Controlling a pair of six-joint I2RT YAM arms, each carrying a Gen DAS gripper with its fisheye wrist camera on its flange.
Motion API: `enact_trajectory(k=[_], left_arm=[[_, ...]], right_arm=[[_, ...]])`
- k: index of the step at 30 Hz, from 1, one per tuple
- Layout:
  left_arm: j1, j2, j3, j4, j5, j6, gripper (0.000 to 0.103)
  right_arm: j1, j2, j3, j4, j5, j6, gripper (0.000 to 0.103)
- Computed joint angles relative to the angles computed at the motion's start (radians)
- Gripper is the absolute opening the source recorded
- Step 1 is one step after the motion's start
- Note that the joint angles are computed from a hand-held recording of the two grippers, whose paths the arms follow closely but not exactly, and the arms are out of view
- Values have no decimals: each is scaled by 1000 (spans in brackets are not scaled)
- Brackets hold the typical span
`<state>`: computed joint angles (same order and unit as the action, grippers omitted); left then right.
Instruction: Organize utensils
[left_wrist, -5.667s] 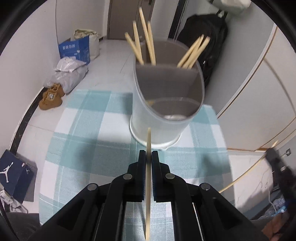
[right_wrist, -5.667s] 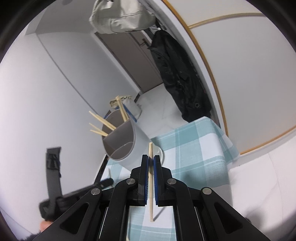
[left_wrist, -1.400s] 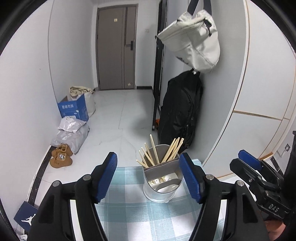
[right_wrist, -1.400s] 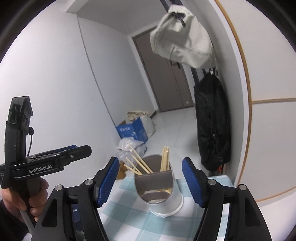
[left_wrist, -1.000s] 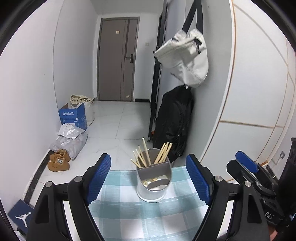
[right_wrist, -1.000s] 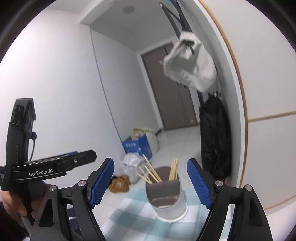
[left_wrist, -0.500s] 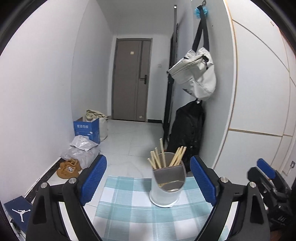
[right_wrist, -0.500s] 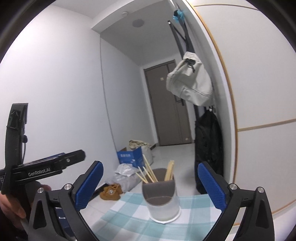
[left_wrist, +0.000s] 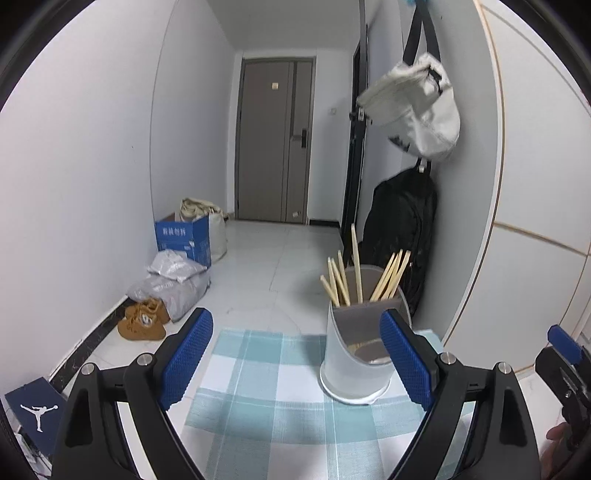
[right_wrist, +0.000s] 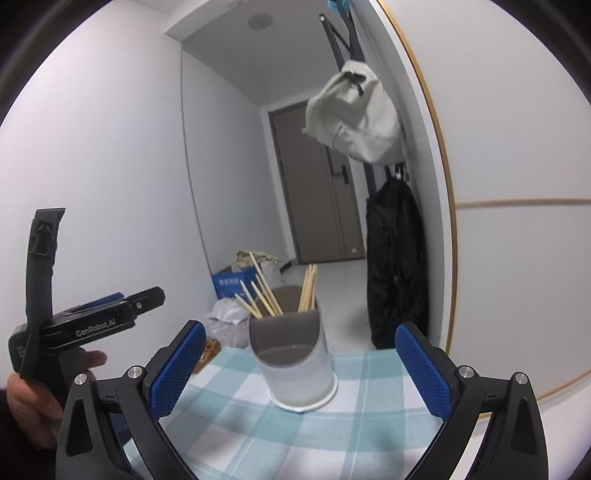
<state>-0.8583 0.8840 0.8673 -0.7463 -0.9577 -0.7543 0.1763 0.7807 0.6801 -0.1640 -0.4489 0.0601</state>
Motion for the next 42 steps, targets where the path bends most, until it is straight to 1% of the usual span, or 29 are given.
enact_trajectory(k=[3,5,7,10,14,16,18,21,25,29,40,42], left_arm=[[16,5,-35,21,17,-6,89],[47,24,-40,13,75,-8,89],[70,41,-38,9,113,-7,89],[92,44,-33,-1,133,-13,89],[93,35,-27,-12,123,-21,89],[80,35,-18,-33,112,-41,89],[85,40,-20,-25,119,-36,89],[79,63,0,-69,99,-70,89],[86,65,2,-70,109,-70,89],[78,67,3,-71,95,-68,89],[75,54,-7,-47,98,-38,89],[67,68,-4,-50,82,-36,89]], right_arm=[[23,15,-6,7,23,-10,103],[32,10,-16,3,39,-15,103],[38,1,-32,4,40,-13,103],[59,14,-32,-1,55,-22,103],[72,36,-28,9,66,-19,103],[70,48,-25,14,65,-10,103],[73,60,-22,17,72,-7,103],[72,67,-19,20,69,1,103],[65,67,-20,17,66,14,103],[68,70,-17,15,72,15,103],[80,61,-27,21,80,8,103],[80,60,-27,22,81,7,103]])
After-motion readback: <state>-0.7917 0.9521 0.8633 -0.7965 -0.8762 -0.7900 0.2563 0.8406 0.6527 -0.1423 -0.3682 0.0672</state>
